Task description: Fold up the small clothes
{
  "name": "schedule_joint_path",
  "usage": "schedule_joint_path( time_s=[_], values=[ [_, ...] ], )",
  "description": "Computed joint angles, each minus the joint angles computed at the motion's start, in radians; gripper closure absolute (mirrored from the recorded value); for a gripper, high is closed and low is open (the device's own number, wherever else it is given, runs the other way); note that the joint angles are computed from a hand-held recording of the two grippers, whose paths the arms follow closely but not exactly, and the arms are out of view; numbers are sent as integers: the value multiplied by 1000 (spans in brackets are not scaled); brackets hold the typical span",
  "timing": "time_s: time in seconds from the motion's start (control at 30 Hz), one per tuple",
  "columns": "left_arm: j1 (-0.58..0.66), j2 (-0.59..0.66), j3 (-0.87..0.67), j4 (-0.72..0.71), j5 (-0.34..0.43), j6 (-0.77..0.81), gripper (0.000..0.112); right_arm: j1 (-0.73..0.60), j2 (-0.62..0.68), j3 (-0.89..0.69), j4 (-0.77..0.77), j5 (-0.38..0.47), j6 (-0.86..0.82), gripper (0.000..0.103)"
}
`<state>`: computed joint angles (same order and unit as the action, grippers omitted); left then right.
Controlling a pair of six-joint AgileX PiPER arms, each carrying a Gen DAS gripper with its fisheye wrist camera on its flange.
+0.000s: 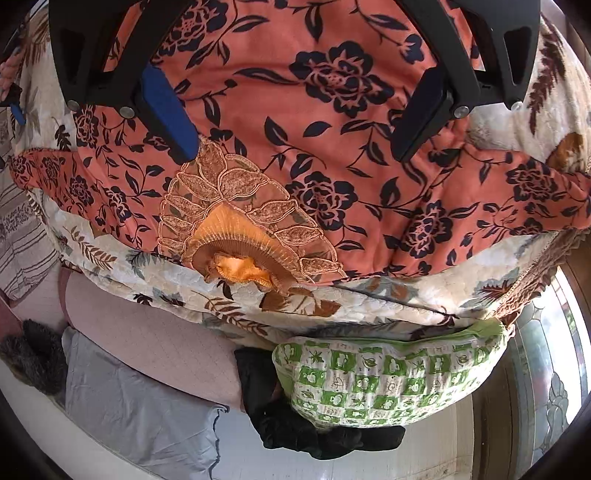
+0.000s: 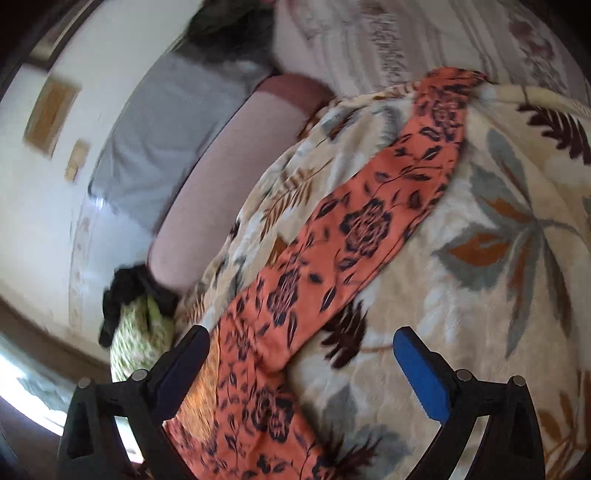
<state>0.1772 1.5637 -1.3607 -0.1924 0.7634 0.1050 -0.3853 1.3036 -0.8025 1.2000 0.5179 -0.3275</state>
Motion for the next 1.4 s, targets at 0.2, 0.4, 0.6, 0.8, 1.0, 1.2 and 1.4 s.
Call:
schedule_joint_path(
  time_s=[0.2, 0.4, 0.6, 0.8, 1.0, 1.2, 1.4],
  values=[
    [22, 22, 101, -138, -203, 151, 9, -268, 281, -154, 134, 39, -81, 31],
    [49, 51, 95, -129, -266, 153, 9, -284, 482, -303, 264, -16, -197, 59],
    [53, 53, 74, -27, -306, 79, 9, -218, 486, -394, 12, -132, -46, 96],
    [144, 52, 15, -44, -250, 54, 9, -61, 318, -389, 55, -140, -112, 96],
    [281, 56, -42, -45, -218, 40, 9, 357, 295, -565, -290, -194, 229, 96],
    [413, 95, -116, -57, -201, 62, 9, 796, 528, -840, -733, -234, 734, 96],
    [490, 155, -211, -87, -137, 60, 9, 1050, 968, -1383, -977, 186, 1035, 81]
  ],
)
